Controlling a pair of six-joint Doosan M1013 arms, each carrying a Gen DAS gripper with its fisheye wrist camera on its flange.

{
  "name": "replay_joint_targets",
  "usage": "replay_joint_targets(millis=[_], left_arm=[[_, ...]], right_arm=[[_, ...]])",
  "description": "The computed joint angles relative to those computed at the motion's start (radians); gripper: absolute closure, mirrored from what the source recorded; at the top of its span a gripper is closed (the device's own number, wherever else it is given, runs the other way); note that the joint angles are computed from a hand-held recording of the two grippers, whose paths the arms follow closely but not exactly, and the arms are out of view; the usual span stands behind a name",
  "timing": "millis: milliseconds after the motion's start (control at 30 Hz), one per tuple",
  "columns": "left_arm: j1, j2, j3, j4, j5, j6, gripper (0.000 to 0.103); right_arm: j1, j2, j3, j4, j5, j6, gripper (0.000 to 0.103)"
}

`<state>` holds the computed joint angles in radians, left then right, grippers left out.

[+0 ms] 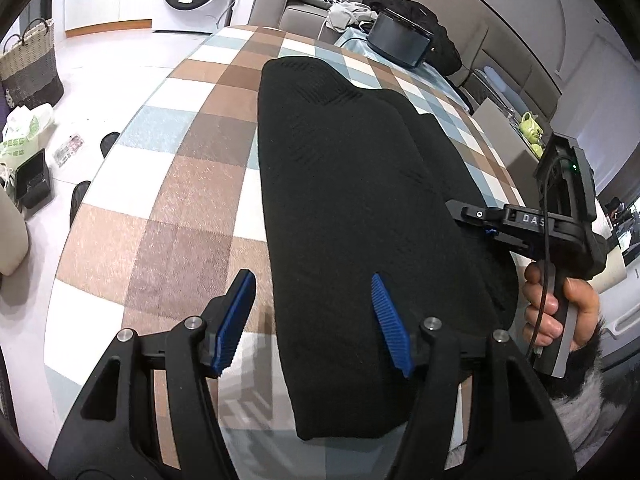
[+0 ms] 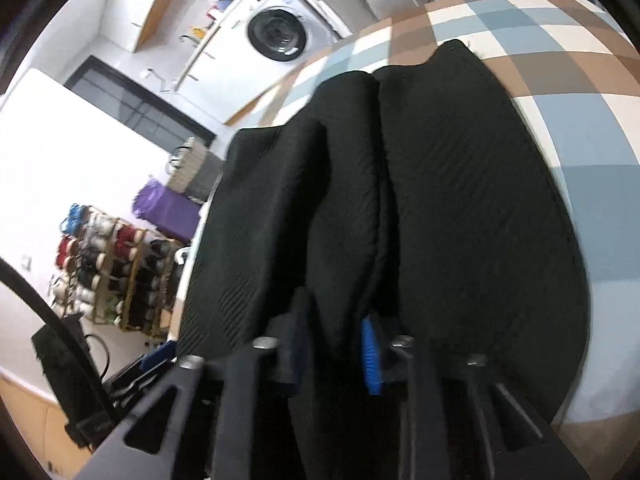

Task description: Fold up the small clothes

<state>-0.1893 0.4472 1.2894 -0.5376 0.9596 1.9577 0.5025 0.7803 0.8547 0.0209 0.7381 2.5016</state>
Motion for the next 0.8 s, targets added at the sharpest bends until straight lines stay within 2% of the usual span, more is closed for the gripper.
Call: replay_joint_targets(millis=[33, 100, 167, 233, 267, 333, 467, 533, 633, 800], left_arm=[[0.001, 0.003, -0.003, -0.006, 0.000, 0.000, 0.046], [0.002, 0.008, -0.011, -0.011, 0.003, -0.004, 0.046], [0.001, 0.012, -0.016, -0.015, 0.006, -0.003, 0.046], [0.000, 0.017, -0.026, -0.018, 0.014, -0.002, 0.046], [-0.002, 0.019, -0.028, -0.019, 0.013, 0.001, 0.046], [-0.006, 0.026, -0.035, -0.024, 0.018, 0.006, 0.046], [-0.017, 0.035, -0.047, -0.003, 0.032, 0.003, 0.046], [-0.021, 0.030, -0.040, 0.002, 0.023, 0.013, 0.046], [-0.019, 0.028, -0.033, -0.007, 0.025, 0.011, 0.046], [-0.021, 0.034, -0.037, 0.005, 0.025, -0.001, 0.046]], right_arm=[[0.001, 0.006, -0.014, -0.017, 0.016, 0.009, 0.095], [0.010, -0.007, -0.007, -0.078, -0.010, 0.010, 0.098], [0.025, -0.053, 0.038, -0.156, -0.070, -0.012, 0.098], [0.034, -0.084, 0.059, -0.181, -0.089, 0.009, 0.098], [0.037, -0.098, 0.077, -0.214, -0.087, 0.047, 0.098], [0.039, -0.098, 0.077, -0.293, -0.011, 0.130, 0.098], [0.000, -0.071, 0.082, -0.148, 0.082, 0.136, 0.096], [-0.004, -0.095, 0.140, -0.131, 0.008, 0.153, 0.092], [-0.009, -0.112, 0.171, -0.131, -0.048, 0.156, 0.086], [-0.022, -0.078, 0.113, -0.139, -0.019, 0.157, 0.085]])
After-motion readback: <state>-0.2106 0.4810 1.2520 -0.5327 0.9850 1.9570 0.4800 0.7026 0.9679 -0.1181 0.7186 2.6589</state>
